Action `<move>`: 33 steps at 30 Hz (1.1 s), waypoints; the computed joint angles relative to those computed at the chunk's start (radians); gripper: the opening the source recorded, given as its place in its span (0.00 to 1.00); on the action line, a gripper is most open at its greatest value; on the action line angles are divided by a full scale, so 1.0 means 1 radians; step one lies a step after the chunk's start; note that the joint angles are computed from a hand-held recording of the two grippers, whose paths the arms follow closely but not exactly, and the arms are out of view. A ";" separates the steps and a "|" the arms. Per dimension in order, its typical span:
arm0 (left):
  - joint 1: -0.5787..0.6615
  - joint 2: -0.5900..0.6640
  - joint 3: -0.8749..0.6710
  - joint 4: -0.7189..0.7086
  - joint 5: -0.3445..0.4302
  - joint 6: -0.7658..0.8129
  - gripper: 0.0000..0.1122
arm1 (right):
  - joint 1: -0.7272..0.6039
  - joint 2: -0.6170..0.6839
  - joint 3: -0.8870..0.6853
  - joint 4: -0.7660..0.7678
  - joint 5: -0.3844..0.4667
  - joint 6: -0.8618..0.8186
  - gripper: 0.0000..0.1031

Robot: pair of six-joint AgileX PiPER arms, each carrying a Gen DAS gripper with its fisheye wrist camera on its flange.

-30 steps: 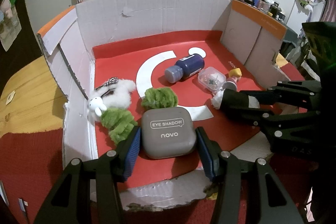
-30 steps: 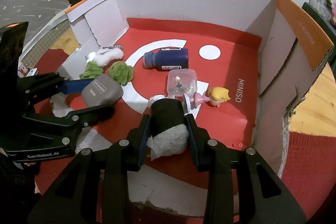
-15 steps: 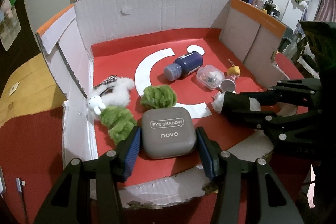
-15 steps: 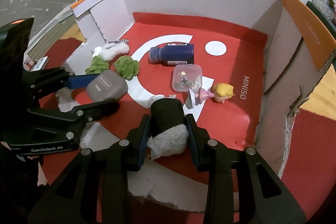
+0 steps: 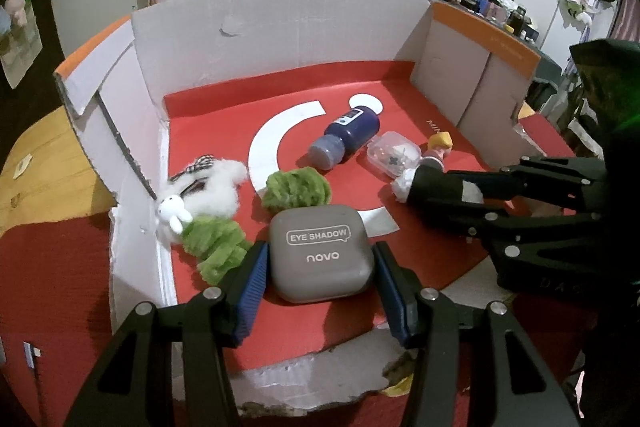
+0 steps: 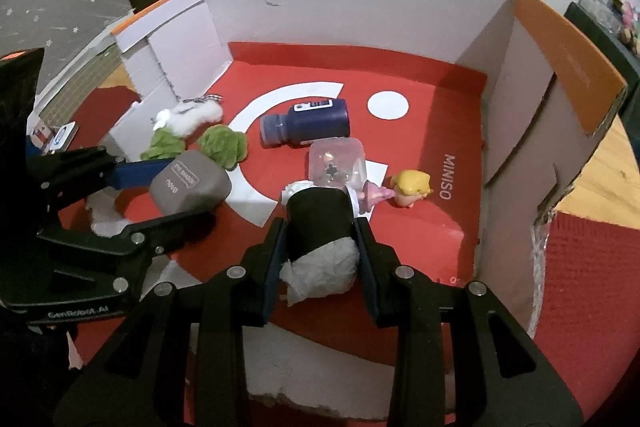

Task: Organize objects
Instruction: 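Lower the eye shadow case with the left tool while the right tool lowers the black roll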

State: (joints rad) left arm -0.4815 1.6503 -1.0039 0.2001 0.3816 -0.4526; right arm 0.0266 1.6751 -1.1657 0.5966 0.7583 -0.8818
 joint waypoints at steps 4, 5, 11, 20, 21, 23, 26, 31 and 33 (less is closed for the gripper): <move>-0.004 0.010 -0.006 -0.004 -0.007 0.000 0.48 | -0.008 0.000 0.002 0.000 0.003 -0.010 0.31; -0.005 0.006 0.003 0.001 -0.012 -0.008 0.48 | -0.009 0.000 0.002 -0.001 0.003 -0.011 0.31; 0.001 0.003 0.020 -0.001 -0.029 -0.009 0.50 | -0.012 -0.001 0.004 0.002 0.004 -0.015 0.31; 0.003 0.006 0.019 0.000 -0.035 -0.014 0.51 | -0.019 0.001 0.006 0.023 0.005 -0.030 0.32; -0.002 0.007 0.018 0.022 -0.033 -0.038 0.52 | -0.017 0.003 0.004 0.028 0.005 -0.030 0.32; -0.007 0.002 0.020 0.053 -0.032 -0.068 0.53 | -0.012 0.006 0.002 0.031 0.003 -0.029 0.33; -0.019 -0.007 0.027 0.118 -0.031 -0.133 0.53 | -0.009 0.004 0.003 0.044 0.008 -0.037 0.42; -0.023 -0.024 0.041 0.157 -0.035 -0.166 0.53 | 0.004 -0.008 0.014 0.047 -0.003 -0.040 0.51; -0.030 -0.035 0.049 0.191 -0.034 -0.197 0.53 | 0.003 -0.010 0.015 0.053 -0.002 -0.042 0.51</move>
